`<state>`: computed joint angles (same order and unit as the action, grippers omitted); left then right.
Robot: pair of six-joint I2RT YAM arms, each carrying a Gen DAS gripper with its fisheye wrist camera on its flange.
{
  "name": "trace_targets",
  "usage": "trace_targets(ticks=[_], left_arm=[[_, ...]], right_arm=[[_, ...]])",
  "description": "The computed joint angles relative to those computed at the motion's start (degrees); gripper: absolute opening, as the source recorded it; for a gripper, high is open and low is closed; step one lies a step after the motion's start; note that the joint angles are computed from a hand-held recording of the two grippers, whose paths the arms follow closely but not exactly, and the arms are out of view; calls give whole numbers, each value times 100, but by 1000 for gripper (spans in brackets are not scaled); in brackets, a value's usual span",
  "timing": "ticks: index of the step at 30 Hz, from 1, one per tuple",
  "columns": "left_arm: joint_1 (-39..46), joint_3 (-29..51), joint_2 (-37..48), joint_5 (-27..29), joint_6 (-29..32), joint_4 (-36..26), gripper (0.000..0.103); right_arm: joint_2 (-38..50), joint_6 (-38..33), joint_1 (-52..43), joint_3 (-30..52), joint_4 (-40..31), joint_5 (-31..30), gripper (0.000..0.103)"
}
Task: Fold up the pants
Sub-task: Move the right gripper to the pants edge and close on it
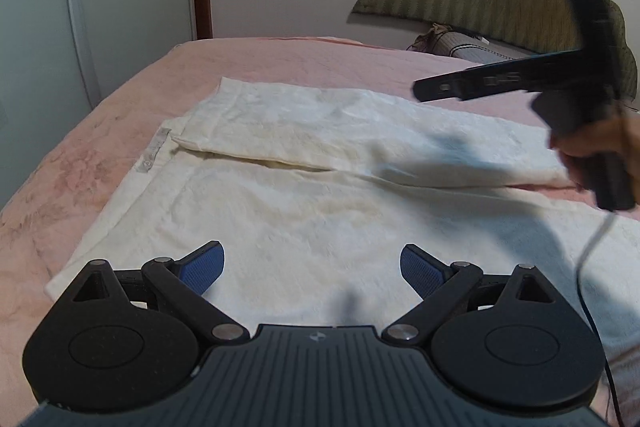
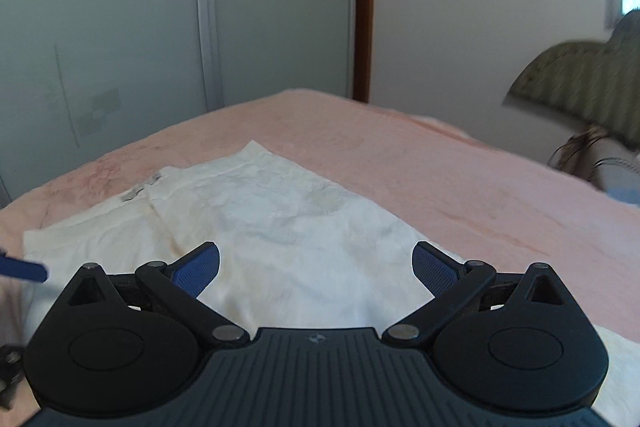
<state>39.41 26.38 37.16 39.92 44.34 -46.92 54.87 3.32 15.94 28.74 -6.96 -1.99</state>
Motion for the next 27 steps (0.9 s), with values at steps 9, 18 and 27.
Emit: trace_targets(ticks=[9, 18, 27], left_arm=[[-247, 239, 1388, -167, -374, 987, 96], [-691, 322, 2218, -739, -1038, 2041, 96], [-17, 1048, 2964, 322, -2204, 1765, 96]], right_arm=[[3916, -436, -850, 1956, 1085, -688, 86], [5049, -991, -1105, 3109, 416, -1409, 31], [2617, -2530, 789, 735, 1774, 1015, 18]])
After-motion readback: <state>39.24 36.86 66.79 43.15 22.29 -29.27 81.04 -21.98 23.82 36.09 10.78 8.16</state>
